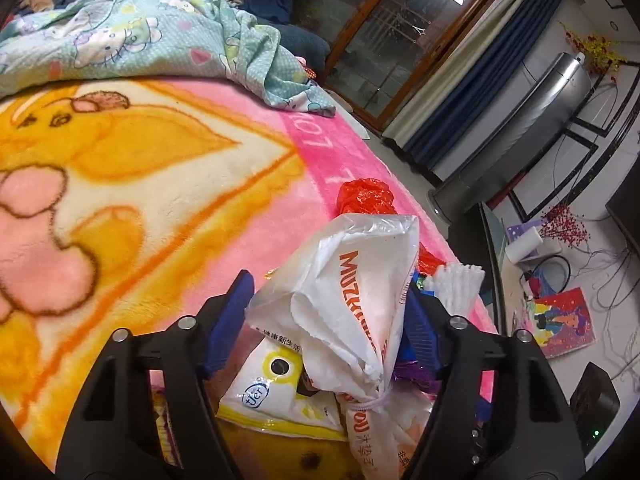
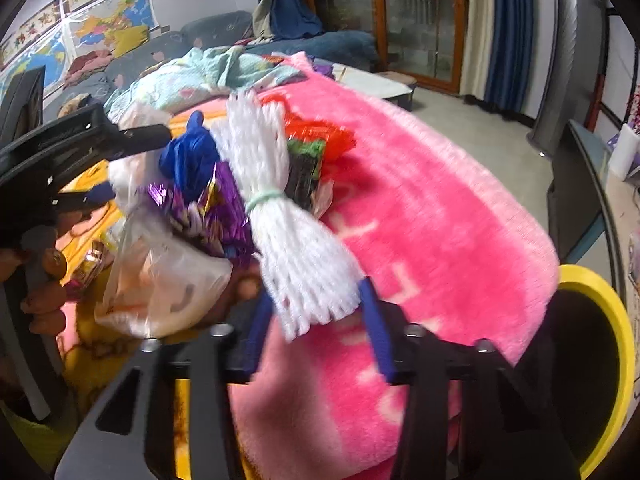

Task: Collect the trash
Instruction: 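Grasp the white plastic bag with the left tool while the right tool grasps another foam net, then carry both items over the yellow bin and open both tools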

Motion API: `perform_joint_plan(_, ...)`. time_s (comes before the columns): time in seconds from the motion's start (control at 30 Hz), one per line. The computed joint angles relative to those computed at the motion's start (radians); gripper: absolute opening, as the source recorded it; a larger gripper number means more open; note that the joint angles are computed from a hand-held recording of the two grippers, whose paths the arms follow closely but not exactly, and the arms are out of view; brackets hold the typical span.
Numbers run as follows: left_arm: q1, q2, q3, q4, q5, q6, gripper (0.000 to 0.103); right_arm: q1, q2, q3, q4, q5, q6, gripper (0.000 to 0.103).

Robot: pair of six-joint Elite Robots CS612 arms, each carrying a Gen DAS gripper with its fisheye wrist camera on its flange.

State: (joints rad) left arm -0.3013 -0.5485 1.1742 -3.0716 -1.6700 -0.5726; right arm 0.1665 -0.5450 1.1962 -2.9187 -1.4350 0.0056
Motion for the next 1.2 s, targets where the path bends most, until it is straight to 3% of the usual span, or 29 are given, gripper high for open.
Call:
perform_joint_plan(0.23,0.003,-0.015,0.031,-0.040,-0.003,-0.012,0.047,-0.005,-0.013,0.031,-0.034,0.018,-0.004,0.019)
perform_joint_plan(0.57,0.003,-0.065,0.111,-0.171,0.028,-0.014,0.046,-0.004,-0.033,0.064,-0.107,-0.007,0.002,0.015)
perform_joint_plan(0.67,-0.009,-0.084,0.135,-0.204,0.085,0.047,0.046,-0.004,-0.038,0.069,-0.114,-0.008,0.009,0.015)
perform_joint_plan(0.8,-0.017,-0.100,0.143,-0.142,0.114,0.115,0.046,-0.007,-0.050,0.084,-0.129,0.011,0.012,0.015)
perform_joint_plan(0.97,-0.016,-0.110,0.159,-0.051,0.125,0.116,0.046,-0.010,-0.068,0.109,-0.138,0.041,-0.006,0.015)
perform_joint_plan(1.2,-0.019,-0.122,0.189,-0.010,0.136,0.143,0.046,-0.011,-0.099,0.162,-0.116,0.080,-0.034,0.015)
